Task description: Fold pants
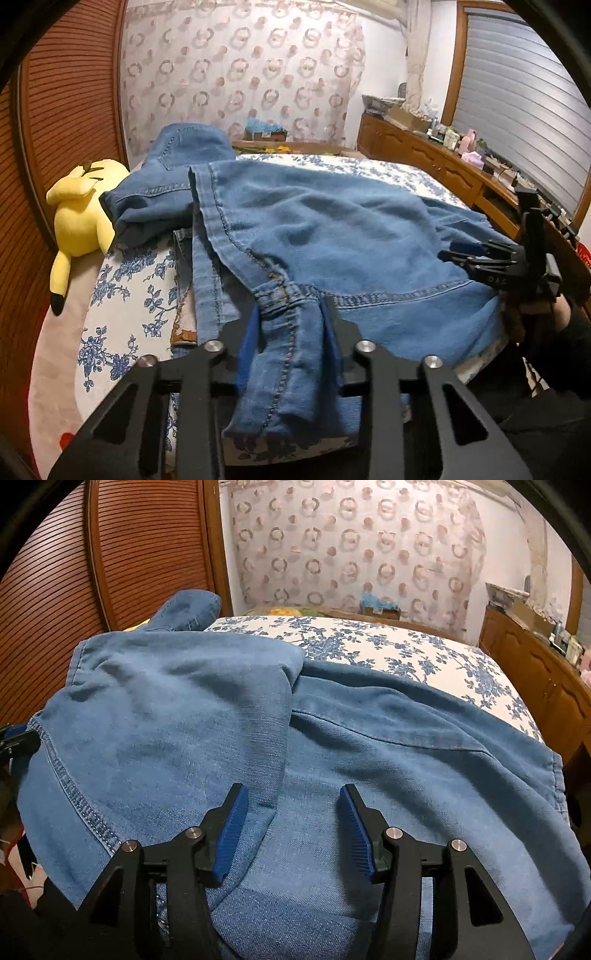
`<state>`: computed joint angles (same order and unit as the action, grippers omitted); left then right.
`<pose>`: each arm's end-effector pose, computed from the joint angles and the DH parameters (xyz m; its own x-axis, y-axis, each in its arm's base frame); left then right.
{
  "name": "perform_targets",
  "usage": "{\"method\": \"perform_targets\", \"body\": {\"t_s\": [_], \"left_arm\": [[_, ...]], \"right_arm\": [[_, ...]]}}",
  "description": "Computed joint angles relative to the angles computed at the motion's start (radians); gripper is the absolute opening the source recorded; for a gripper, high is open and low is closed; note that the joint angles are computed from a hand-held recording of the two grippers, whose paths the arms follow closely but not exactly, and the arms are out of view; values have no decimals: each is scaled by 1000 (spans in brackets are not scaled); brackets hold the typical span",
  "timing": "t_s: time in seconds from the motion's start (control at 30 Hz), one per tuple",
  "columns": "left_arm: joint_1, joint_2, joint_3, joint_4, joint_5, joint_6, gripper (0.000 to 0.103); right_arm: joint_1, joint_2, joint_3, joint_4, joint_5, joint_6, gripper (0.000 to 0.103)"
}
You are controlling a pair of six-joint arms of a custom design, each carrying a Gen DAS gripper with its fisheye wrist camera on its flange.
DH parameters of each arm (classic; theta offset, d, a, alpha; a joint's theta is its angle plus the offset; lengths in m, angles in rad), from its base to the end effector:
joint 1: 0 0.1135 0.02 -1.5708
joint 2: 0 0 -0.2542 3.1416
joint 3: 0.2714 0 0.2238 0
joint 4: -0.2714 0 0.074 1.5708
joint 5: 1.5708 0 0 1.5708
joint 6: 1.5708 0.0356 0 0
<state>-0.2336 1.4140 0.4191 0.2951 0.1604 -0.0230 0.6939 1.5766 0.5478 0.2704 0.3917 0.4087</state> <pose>0.2239 -0.0591 0.1461 -0.6344 0.1276 -0.7624 0.3329 0.9352 -0.1204 0.2099 0.1569 0.1404 -0.6354 -0.0508 -0.7705 -0.1368 0.9895 0.0476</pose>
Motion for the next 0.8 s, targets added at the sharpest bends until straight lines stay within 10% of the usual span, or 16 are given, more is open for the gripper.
{"method": "perform_targets", "body": {"t_s": [0.47, 0.8], "left_arm": [[14, -136, -57, -51, 16, 21, 16], [-13, -109, -39, -56, -60, 0, 34]], "right_arm": [[-63, -12, -64, 104, -96, -16, 59], [-74, 4, -62, 114, -94, -32, 59]]}}
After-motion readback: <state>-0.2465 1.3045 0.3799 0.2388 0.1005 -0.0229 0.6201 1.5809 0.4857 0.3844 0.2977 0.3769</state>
